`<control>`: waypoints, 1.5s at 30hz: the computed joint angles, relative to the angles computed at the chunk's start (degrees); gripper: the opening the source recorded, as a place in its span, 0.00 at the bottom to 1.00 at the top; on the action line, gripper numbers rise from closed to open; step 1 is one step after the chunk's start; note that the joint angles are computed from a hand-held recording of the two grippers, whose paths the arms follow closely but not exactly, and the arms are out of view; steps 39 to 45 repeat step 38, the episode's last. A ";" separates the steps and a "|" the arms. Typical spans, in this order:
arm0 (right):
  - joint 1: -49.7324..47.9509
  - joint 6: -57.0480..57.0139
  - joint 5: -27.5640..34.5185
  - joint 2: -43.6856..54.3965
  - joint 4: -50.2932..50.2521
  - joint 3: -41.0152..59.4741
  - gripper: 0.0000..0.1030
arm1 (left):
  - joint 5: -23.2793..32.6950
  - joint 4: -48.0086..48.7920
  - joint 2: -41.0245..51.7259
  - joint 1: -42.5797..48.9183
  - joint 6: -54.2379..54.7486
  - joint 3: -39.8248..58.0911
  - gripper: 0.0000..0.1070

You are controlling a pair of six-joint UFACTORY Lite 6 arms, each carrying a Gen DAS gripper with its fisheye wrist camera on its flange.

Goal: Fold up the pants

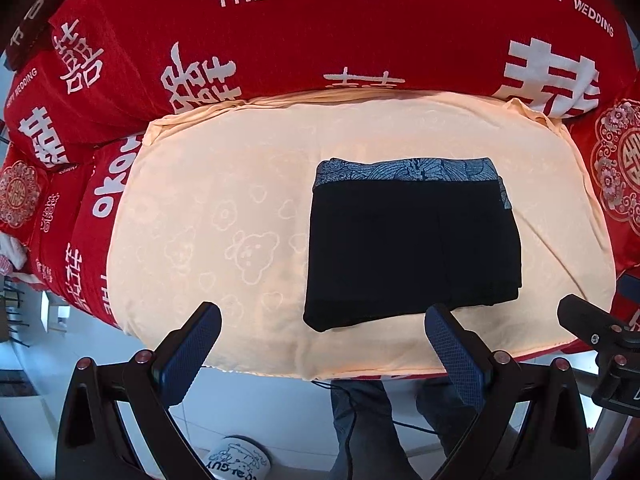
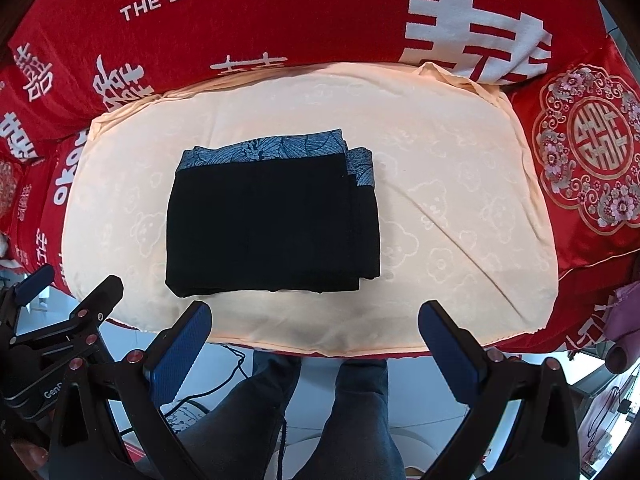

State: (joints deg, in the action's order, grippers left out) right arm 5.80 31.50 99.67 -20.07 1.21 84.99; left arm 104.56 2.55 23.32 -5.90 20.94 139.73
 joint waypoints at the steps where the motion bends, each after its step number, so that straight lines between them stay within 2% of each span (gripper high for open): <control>1: 0.12 0.05 -0.05 0.14 -0.05 0.10 1.00 | 0.57 -0.05 0.74 0.10 0.04 1.29 0.96; 28: 3.20 2.32 -0.37 0.81 -0.23 0.54 1.00 | 1.46 -0.60 1.08 -0.03 -2.10 2.49 0.96; 33: 4.18 3.60 -0.36 0.16 -0.27 -0.27 1.00 | 3.89 -2.20 3.71 0.89 -2.00 7.30 0.96; 45: 4.59 3.93 -0.20 0.14 -0.54 -0.09 1.00 | 2.93 -1.63 2.18 -0.38 -1.94 5.71 0.96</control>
